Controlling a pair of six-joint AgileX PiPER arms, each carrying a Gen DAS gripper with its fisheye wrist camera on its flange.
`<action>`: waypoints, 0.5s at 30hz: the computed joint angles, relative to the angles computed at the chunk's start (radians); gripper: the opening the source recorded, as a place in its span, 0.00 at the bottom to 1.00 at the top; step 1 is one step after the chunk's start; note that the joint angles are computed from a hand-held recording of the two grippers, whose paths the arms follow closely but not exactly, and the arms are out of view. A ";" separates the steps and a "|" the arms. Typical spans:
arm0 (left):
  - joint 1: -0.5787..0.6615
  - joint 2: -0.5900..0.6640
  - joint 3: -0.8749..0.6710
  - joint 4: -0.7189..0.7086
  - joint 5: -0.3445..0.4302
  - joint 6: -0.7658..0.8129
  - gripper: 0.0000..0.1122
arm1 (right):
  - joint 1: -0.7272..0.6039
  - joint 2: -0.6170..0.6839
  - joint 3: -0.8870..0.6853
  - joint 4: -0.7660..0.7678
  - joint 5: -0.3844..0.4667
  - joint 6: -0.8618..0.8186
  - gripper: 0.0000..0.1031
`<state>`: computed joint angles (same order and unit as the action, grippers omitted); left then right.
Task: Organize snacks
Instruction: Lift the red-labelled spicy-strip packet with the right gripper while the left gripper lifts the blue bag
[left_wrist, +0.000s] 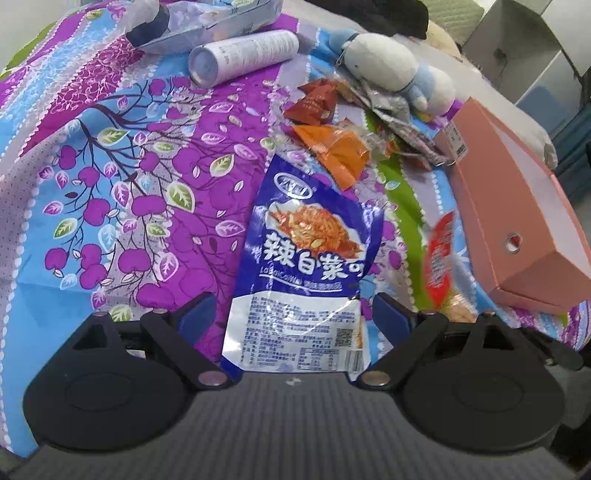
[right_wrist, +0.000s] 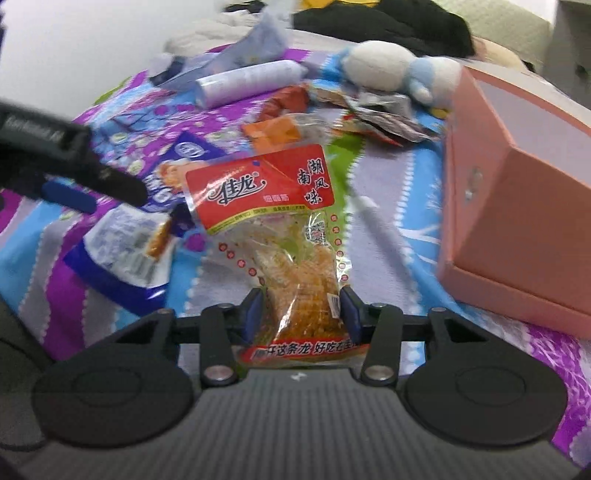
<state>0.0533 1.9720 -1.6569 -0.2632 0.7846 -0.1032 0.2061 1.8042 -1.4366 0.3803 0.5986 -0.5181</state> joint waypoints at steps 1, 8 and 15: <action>-0.003 0.006 -0.005 0.006 0.005 -0.005 0.84 | -0.003 0.000 -0.002 -0.008 -0.001 0.018 0.46; -0.050 0.046 -0.036 0.056 -0.003 0.006 0.88 | 0.013 0.012 0.004 -0.085 -0.027 0.095 0.46; -0.100 0.114 -0.132 0.181 0.028 -0.083 0.87 | 0.012 0.007 0.017 -0.086 -0.044 0.117 0.47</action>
<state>-0.0463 2.0862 -1.7889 -0.0823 0.8128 -0.1865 0.2185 1.8113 -1.4200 0.2939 0.5543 -0.4012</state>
